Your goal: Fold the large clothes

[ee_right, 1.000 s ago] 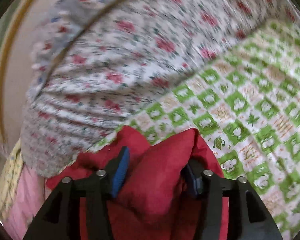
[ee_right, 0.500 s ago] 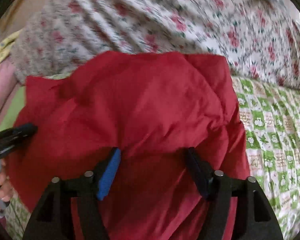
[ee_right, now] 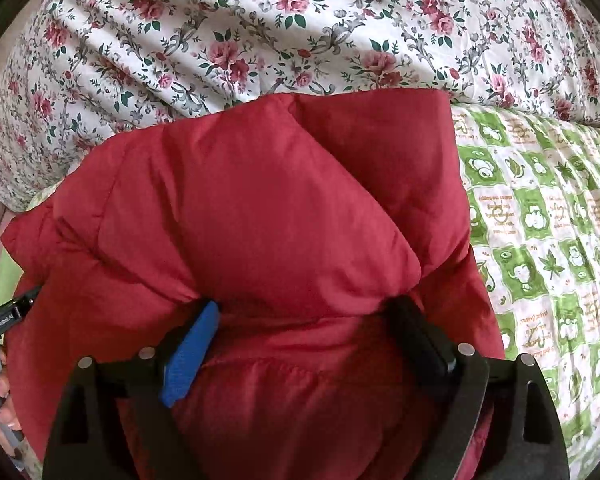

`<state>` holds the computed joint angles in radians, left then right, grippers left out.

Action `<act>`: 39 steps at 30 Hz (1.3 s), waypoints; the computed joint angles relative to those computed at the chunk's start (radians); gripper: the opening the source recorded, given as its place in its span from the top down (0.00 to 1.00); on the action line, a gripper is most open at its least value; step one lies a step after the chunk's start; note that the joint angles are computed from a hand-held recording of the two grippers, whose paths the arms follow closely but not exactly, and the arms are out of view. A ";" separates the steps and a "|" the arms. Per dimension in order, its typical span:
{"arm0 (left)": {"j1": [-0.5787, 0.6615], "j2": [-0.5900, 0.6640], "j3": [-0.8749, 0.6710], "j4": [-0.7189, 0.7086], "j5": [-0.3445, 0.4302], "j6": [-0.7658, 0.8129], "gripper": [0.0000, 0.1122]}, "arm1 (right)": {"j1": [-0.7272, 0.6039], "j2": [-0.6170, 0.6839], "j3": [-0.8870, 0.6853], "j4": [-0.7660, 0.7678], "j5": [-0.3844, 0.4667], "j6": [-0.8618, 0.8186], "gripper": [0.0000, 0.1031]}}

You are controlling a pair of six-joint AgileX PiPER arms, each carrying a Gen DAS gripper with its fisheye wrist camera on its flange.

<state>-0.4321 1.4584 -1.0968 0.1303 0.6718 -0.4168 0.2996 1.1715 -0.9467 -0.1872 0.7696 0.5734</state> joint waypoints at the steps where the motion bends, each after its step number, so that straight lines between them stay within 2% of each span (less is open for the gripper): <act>1: 0.008 -0.010 0.001 -0.027 0.011 0.024 0.68 | 0.004 -0.005 0.004 -0.001 0.001 0.002 0.14; 7: 0.055 -0.141 0.065 -0.124 0.035 0.135 0.68 | -0.020 -0.003 -0.001 0.024 -0.002 -0.033 0.13; 10: 0.056 -0.177 0.096 -0.090 0.041 0.135 0.68 | 0.004 0.002 0.004 -0.007 -0.004 0.009 0.14; 12: 0.044 -0.154 0.104 -0.030 0.032 0.084 0.68 | 0.031 -0.008 0.000 -0.038 0.010 0.043 0.14; 16: 0.009 -0.136 0.102 0.056 0.030 -0.011 0.68 | 0.082 -0.093 0.006 -0.061 0.065 0.100 0.14; 20: 0.051 -0.202 0.116 -0.058 0.055 0.082 0.67 | 0.097 -0.216 0.025 -0.036 0.127 0.080 0.12; 24: 0.104 -0.279 0.139 -0.200 0.065 0.206 0.57 | 0.040 -0.308 0.042 0.052 0.166 -0.011 0.12; 26: 0.124 -0.327 0.152 -0.220 0.087 0.233 0.52 | -0.017 -0.345 0.050 0.113 0.183 -0.066 0.12; 31: 0.211 -0.407 0.171 -0.307 0.139 0.337 0.40 | -0.255 -0.412 0.061 0.330 0.251 -0.305 0.12; 33: 0.264 -0.426 0.178 -0.334 0.152 0.375 0.32 | -0.402 -0.425 0.071 0.447 0.289 -0.452 0.12; 39: 0.517 -0.400 0.197 -0.571 0.224 0.622 0.32 | -0.751 -0.416 0.110 0.696 0.403 -0.768 0.12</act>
<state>0.0849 1.0583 -0.8994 -0.4409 0.8957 0.2049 -0.4516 0.7559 -0.8369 0.5085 1.1727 -0.1947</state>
